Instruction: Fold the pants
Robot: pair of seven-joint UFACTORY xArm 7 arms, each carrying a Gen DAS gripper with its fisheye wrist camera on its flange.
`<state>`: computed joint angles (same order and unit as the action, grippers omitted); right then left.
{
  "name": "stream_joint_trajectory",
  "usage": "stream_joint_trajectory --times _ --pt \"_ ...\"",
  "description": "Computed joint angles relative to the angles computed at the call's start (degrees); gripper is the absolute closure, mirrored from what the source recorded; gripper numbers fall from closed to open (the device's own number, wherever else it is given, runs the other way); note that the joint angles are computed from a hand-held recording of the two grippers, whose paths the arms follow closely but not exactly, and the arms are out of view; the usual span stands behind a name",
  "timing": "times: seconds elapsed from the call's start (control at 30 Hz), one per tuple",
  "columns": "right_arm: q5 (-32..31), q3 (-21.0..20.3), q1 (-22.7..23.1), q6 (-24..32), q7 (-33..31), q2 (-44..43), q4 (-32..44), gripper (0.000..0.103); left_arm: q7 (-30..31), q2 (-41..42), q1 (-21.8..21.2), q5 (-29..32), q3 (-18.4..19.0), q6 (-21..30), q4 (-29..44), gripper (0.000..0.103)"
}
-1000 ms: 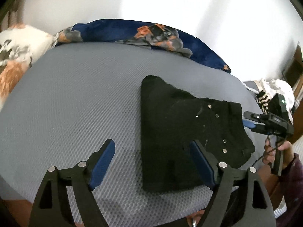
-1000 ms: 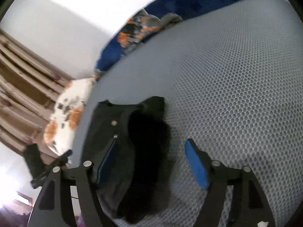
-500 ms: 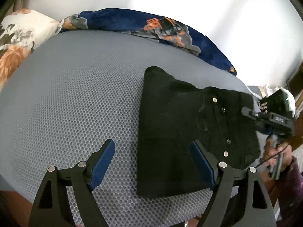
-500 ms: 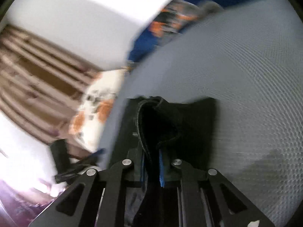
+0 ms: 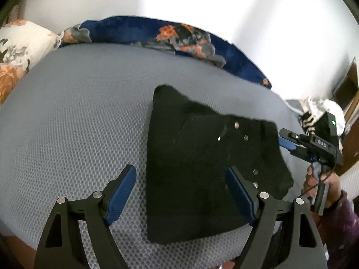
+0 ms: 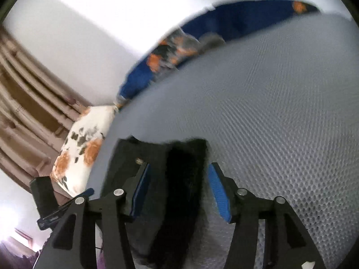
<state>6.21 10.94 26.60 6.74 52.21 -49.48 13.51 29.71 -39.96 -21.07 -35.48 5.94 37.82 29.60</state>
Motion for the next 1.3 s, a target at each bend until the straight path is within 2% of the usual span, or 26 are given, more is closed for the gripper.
stream_joint_trajectory --times 0.07,0.1,0.17,0.23,0.3,0.37,0.43,0.47,0.5,0.53,0.57,0.63,0.8,1.0,1.17,1.23,1.3 --pt "-0.4 -0.1 2.5 -3.6 -1.3 3.1 1.4 0.051 0.7 0.1 -1.0 -1.5 0.5 -1.3 -0.2 0.021" --pt "-0.8 0.5 3.4 -3.2 -1.8 5.8 3.0 0.052 0.5 0.3 -1.1 -1.7 0.2 -1.7 -0.3 0.021" --pt "-2.1 2.2 3.7 2.9 -3.1 11.8 6.5 0.054 -0.9 0.7 -0.6 -1.1 -1.0 -2.4 -0.4 0.021" --pt "-5.0 7.7 -0.7 7.2 -0.9 12.1 8.0 0.057 -3.9 0.6 0.9 1.5 -3.6 -4.0 -0.9 0.021" --pt "-8.1 12.5 -4.9 12.8 2.8 9.4 10.8 0.055 -10.6 -0.2 4.7 7.8 -8.9 -5.7 -1.2 0.021" --pt "-12.6 17.8 -9.3 19.4 7.4 6.1 14.8 0.052 -14.4 -0.9 6.1 11.7 -11.1 -7.8 -1.7 0.021" --pt "-17.0 22.8 -12.7 24.8 11.9 3.5 19.0 0.036 -17.2 -1.9 6.2 13.5 -11.5 -10.0 -2.4 0.021" --pt "-19.5 25.9 -14.4 27.6 14.6 1.8 21.1 0.023 -20.5 -3.0 8.3 15.7 -13.9 -12.2 -3.0 0.021" --pt "-21.0 27.3 -14.8 29.3 16.1 0.8 22.2 0.018 -22.8 -3.9 9.9 17.7 -15.5 -13.3 -3.6 0.021" --pt "-22.4 28.6 -14.7 30.6 16.9 0.0 23.3 0.018 -25.3 -4.7 12.0 20.0 -17.6 -14.2 -3.8 0.021" --pt "-23.4 29.1 -14.5 31.6 17.2 -0.1 24.2 0.018 -26.1 -5.2 12.4 21.4 -18.0 -14.6 -3.9 0.021" --pt "-25.0 31.1 -15.2 34.0 18.5 0.2 26.7 0.018 -26.5 -6.3 11.2 22.8 -16.8 -15.1 -3.9 0.021" --pt "-26.6 31.7 -14.9 34.7 20.8 1.0 28.7 0.018 -29.6 -10.6 10.3 27.4 -16.2 -14.2 -4.8 0.02" --pt "-27.1 32.3 -13.8 37.3 22.1 0.4 30.3 0.017 -29.9 -14.3 5.0 29.2 -11.6 -13.3 -4.8 0.019" --pt "-27.9 33.0 -14.0 37.5 22.3 0.3 31.3 0.016 -29.2 -17.4 2.7 29.6 -10.1 -13.6 -5.0 0.013" --pt "-27.9 33.2 -14.0 37.7 22.6 -0.1 31.5 0.016 -27.4 -18.2 0.1 28.6 -7.9 -13.0 -4.5 0.0" --pt "-28.0 33.5 -14.1 37.8 22.9 -0.9 31.5 0.015 -26.7 -19.3 -1.1 27.5 -7.0 -13.3 -4.5 0.0"
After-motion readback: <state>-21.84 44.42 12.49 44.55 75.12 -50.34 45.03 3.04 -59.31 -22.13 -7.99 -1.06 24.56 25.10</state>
